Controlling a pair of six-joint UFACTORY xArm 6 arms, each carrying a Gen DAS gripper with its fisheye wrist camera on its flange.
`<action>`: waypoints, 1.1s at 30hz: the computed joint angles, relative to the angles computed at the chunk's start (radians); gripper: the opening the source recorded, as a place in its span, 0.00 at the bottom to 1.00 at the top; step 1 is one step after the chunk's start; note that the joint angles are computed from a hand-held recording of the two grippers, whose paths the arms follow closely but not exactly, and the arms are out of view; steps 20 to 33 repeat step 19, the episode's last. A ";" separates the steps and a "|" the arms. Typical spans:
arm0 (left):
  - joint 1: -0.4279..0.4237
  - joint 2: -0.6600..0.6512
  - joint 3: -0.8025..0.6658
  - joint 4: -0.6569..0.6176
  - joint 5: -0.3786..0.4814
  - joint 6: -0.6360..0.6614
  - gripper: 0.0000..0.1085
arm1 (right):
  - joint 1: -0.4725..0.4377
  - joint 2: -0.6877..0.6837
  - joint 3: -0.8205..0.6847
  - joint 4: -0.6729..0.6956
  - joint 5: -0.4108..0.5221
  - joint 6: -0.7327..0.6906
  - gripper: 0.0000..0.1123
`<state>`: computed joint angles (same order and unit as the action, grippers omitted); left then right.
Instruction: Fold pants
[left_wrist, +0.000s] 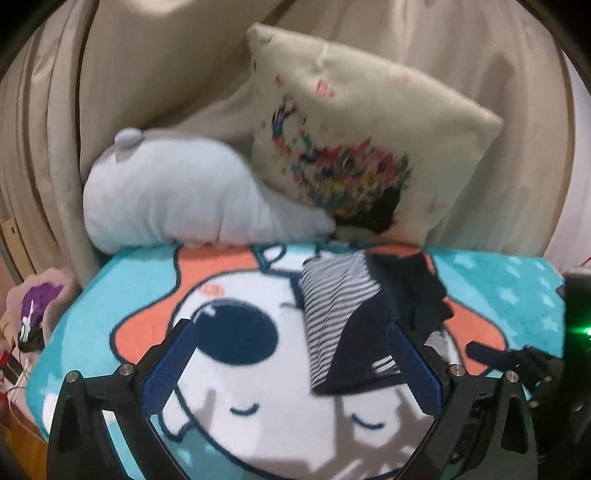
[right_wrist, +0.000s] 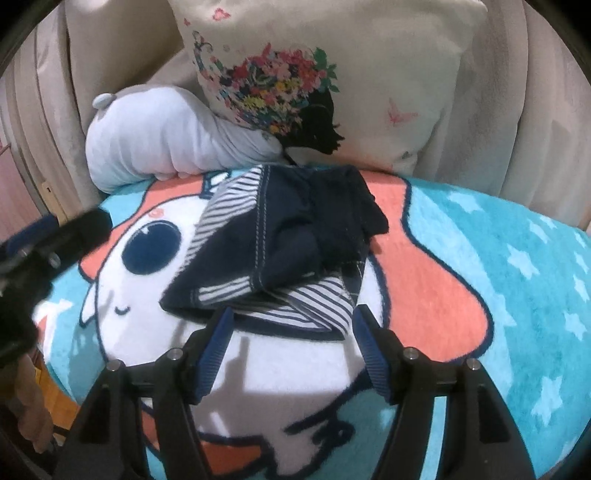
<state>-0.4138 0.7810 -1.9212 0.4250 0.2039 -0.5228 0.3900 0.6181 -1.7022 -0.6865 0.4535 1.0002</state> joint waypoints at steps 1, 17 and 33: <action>-0.001 0.008 -0.005 -0.013 0.011 0.010 0.95 | 0.000 0.004 -0.003 0.013 0.004 -0.009 0.59; -0.008 0.081 -0.097 -0.129 0.123 0.124 0.95 | 0.017 0.063 -0.083 0.077 0.049 -0.095 0.59; -0.011 0.089 -0.111 -0.138 0.139 0.135 0.95 | 0.017 0.065 -0.085 0.085 0.047 -0.102 0.59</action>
